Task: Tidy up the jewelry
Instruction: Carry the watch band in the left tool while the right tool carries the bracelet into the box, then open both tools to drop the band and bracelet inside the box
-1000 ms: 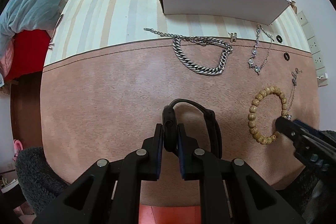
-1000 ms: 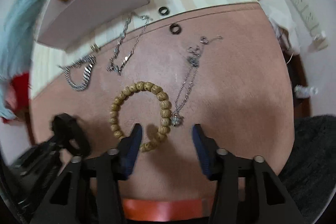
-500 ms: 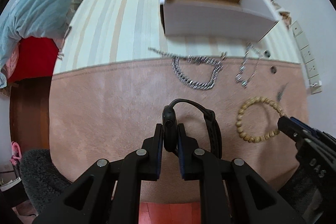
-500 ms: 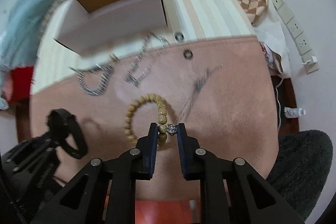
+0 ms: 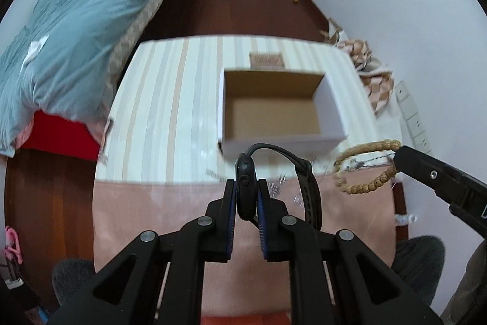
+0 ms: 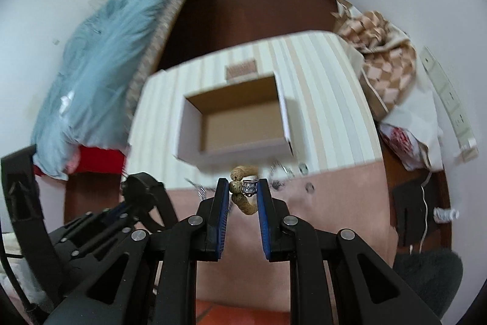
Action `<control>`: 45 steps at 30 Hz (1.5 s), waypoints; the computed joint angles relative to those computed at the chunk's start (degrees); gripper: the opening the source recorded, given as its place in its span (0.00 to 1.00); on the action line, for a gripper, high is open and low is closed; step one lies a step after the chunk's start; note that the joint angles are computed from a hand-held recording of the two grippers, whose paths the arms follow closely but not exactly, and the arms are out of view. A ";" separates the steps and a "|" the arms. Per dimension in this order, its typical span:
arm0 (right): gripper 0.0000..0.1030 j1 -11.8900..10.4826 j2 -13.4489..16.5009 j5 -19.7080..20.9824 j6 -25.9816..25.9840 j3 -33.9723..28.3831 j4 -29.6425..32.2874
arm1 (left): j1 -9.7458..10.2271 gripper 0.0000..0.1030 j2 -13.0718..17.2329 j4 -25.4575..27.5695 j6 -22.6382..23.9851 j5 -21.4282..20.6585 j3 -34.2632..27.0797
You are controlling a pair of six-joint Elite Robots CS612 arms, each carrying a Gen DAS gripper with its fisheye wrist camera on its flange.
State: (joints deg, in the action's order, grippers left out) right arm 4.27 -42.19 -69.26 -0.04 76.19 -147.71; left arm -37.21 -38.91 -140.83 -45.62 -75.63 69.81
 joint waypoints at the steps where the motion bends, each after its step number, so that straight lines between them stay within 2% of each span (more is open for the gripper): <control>1: 0.19 -0.05 0.34 0.68 -0.25 -1.03 0.57 | 0.26 0.10 0.25 -0.09 0.11 -0.32 -0.60; 10: 0.19 0.13 6.86 3.61 -1.24 -14.45 10.05 | 3.31 0.10 5.30 3.51 1.85 -3.01 -9.85; 12: 0.08 0.21 8.80 4.25 -1.30 -17.98 13.49 | 3.96 0.10 6.75 4.91 1.74 -4.41 -12.18; 19: 0.08 0.89 13.44 2.68 -2.32 -26.01 20.17 | 5.77 0.10 11.82 9.77 1.87 -8.70 -19.70; 22: 0.09 0.95 16.47 4.46 -4.56 -31.86 29.34 | 6.45 0.12 13.94 12.32 1.32 -11.71 -23.02; 24: 0.10 1.32 18.68 3.08 -5.91 -35.86 34.01 | 6.73 0.13 14.88 13.30 0.57 -12.32 -24.55; 26: 0.10 1.53 19.63 1.75 -5.54 -37.23 35.25 | 6.66 0.23 15.57 15.80 1.03 -10.94 -26.20; 27: 0.10 1.62 19.85 0.80 -5.47 -37.49 35.15 | 6.66 0.52 15.79 16.75 1.29 -10.38 -26.85; 28: 0.14 1.60 19.99 0.22 -4.89 -37.60 34.80 | 6.63 0.90 15.80 17.20 1.54 -9.63 -27.02; 29: 0.22 1.51 19.89 0.27 -4.41 -37.26 34.24 | 6.62 1.00 15.67 16.98 1.71 -9.14 -26.87; 30: 0.26 1.46 19.75 0.27 -4.13 -36.88 33.80 | 6.62 1.00 15.26 16.27 1.88 -8.68 -26.17; 32: 0.44 1.49 19.36 -1.33 -3.90 -36.17 32.81 | 6.58 1.00 14.88 16.79 1.80 -7.75 -25.81; 35: 0.54 1.63 18.74 -3.88 -3.80 -35.01 31.22 | 6.60 1.00 14.34 16.89 0.93 -6.52 -25.07; 36: 0.56 1.73 18.46 -5.04 -4.02 -34.45 30.35 | 6.53 1.00 14.12 17.12 0.72 -5.80 -24.75; 38: 0.74 2.15 17.80 -8.48 -4.78 -33.08 28.22 | 6.40 1.00 13.55 17.11 -0.02 -4.61 -23.73; 40: 0.85 2.69 17.21 -12.37 -5.68 -31.69 26.20 | 6.22 1.00 13.28 17.75 -0.55 -3.19 -23.26; 43: 0.89 3.61 16.27 -17.95 -7.80 -29.16 22.54 | 5.81 1.00 12.59 17.86 -0.99 -1.05 -21.80; 45: 0.91 3.93 15.80 -19.57 -8.51 -27.78 21.01 | 5.57 1.00 11.98 17.42 -1.50 -0.35 -20.49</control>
